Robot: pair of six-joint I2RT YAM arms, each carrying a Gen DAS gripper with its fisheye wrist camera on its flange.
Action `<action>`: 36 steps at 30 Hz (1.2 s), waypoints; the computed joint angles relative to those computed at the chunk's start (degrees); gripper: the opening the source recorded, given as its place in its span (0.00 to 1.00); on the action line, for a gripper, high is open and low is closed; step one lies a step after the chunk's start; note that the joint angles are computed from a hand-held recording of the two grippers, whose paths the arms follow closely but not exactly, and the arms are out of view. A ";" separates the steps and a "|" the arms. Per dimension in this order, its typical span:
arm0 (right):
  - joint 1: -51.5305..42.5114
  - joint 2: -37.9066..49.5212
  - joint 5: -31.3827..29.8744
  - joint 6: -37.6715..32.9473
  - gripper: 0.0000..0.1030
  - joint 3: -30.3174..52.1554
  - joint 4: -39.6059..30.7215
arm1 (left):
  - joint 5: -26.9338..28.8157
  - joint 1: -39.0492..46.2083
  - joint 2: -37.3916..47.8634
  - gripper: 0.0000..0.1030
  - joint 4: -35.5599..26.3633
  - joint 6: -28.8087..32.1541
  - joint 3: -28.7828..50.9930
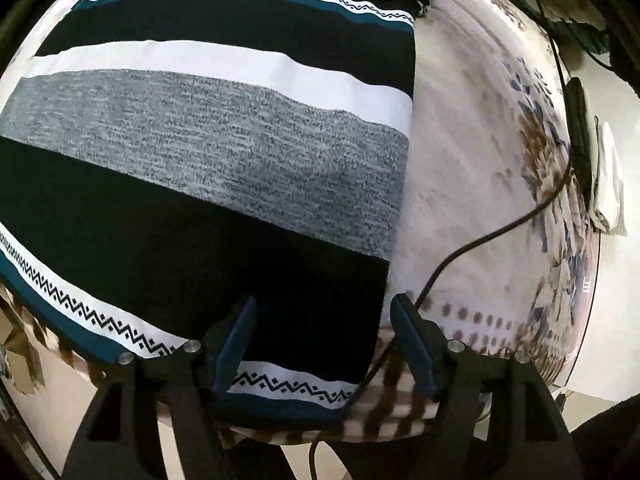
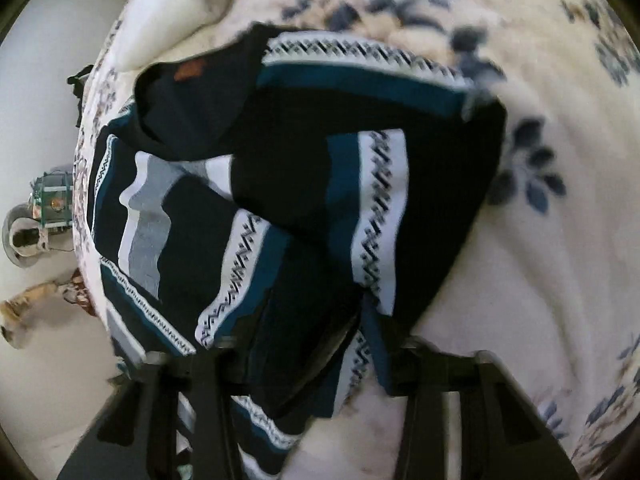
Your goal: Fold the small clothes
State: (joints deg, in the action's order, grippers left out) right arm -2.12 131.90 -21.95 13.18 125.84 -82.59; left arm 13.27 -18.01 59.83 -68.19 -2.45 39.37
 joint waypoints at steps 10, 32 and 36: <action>-6.25 -2.66 3.00 0.27 0.07 1.52 -1.76 | 1.19 4.46 -0.86 0.65 -1.24 1.79 0.20; -16.33 1.92 -15.61 16.07 0.48 -7.07 14.55 | -2.66 -9.55 -4.25 0.04 4.67 -2.11 -4.88; -14.20 2.19 -11.93 17.14 0.10 -6.46 14.67 | 0.85 -0.31 -7.54 0.04 -0.56 3.81 -1.37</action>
